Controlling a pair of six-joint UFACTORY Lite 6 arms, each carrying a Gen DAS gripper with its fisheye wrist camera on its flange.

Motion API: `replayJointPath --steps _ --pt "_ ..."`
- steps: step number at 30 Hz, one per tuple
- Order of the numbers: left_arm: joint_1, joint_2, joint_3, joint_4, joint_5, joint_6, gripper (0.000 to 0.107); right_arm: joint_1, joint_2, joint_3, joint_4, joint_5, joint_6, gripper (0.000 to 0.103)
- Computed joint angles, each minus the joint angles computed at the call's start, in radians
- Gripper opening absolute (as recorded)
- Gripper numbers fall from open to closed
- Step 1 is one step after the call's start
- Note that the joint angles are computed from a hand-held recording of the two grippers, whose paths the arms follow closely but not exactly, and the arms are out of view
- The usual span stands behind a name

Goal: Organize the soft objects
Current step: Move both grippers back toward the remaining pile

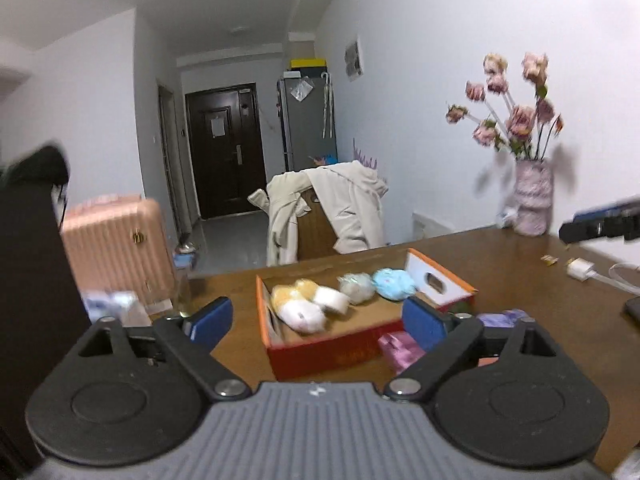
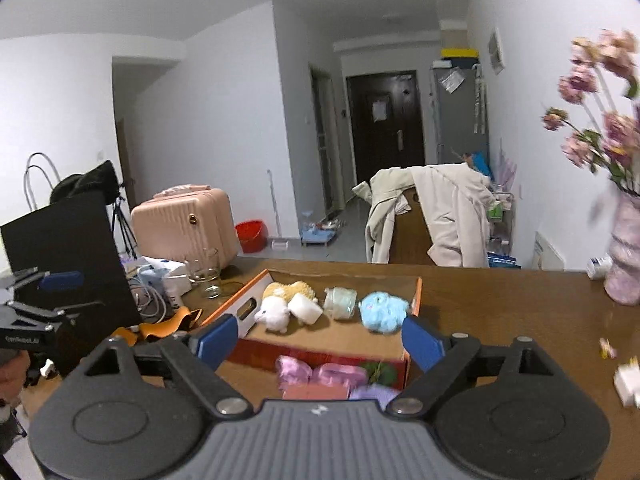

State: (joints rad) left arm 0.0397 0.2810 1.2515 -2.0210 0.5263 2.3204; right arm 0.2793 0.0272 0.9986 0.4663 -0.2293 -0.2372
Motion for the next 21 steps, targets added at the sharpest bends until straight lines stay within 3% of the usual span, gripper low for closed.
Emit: replayJointPath --steps 4,8,11,14,21 --pt "0.073 -0.127 -0.257 -0.033 0.137 0.007 0.097 0.214 -0.142 -0.292 0.343 -0.282 -0.197 0.089" --pt "0.140 -0.249 -0.495 -0.122 0.238 0.090 0.100 0.465 -0.163 -0.450 0.603 -0.499 -0.278 0.089" --pt "0.153 -0.316 -0.624 -0.256 0.240 0.264 0.101 0.592 -0.163 -0.512 0.735 -0.567 -0.300 0.090" --pt "0.140 -0.319 -0.629 -0.286 0.200 0.310 0.101 0.647 -0.140 -0.516 0.809 -0.587 -0.329 0.090" --pt "0.089 -0.251 -0.570 -0.321 0.190 0.327 0.101 0.580 -0.020 -0.463 0.679 -0.575 -0.175 0.090"
